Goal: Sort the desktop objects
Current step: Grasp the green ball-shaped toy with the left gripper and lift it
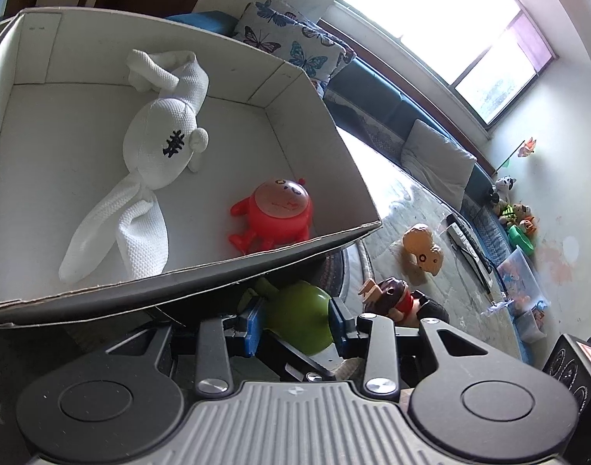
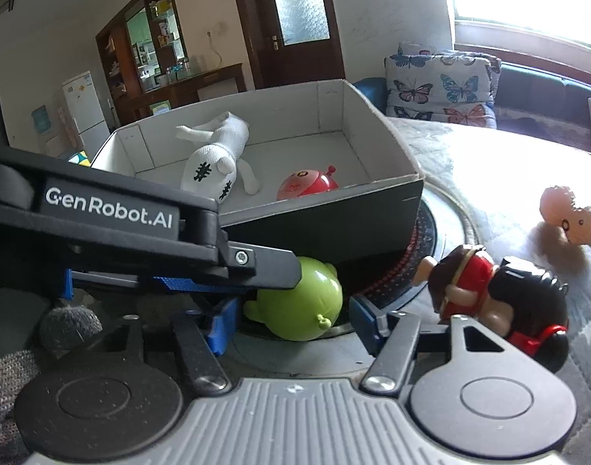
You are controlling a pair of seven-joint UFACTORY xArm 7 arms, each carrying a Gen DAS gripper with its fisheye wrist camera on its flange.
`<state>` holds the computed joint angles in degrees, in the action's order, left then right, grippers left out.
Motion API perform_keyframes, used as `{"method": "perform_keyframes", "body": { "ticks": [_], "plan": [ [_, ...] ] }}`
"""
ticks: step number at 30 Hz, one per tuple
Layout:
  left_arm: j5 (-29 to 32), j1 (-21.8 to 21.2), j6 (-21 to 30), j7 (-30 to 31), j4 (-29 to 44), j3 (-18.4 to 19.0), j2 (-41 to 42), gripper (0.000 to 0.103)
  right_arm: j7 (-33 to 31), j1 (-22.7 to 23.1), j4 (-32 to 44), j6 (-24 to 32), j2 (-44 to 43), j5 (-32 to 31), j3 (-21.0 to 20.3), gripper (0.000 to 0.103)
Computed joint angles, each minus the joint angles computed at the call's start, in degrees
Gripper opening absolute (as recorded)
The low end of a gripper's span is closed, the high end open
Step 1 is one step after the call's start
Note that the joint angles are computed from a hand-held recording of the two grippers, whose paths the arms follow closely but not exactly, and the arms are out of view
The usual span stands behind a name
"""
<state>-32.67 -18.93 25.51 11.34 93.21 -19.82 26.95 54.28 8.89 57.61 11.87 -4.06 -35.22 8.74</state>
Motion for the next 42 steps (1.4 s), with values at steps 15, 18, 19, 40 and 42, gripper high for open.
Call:
{"method": "perform_keyframes", "body": {
  "ticks": [15,18,19,40,42],
  "plan": [
    [-5.11,1.65,3.02,7.1,-3.17,-1.74,-3.18,0.038,3.93,-1.71,-4.44,0.84,-5.35,-2.79,2.44,0.054],
    [-7.28,1.7,3.77,9.6,-5.59,-1.74,-5.24,0.038,4.37,-2.59,-6.72,1.0,-7.94,-2.07,3.71,0.053],
    [-8.0,1.66,3.92,10.51,-6.55,-1.64,-6.03,0.039,4.23,-2.8,-7.58,1.06,-8.89,-1.54,4.08,0.051],
    [-23.2,1.87,12.47,16.45,-11.45,2.98,-11.01,0.039,-4.82,-5.57,-14.71,1.75,-18.85,11.46,9.7,0.056],
    [-23.57,1.89,12.61,15.97,-11.01,3.18,-10.68,0.039,-5.06,-6.01,-14.29,1.57,-18.23,11.46,10.03,0.056]
  ]
}}
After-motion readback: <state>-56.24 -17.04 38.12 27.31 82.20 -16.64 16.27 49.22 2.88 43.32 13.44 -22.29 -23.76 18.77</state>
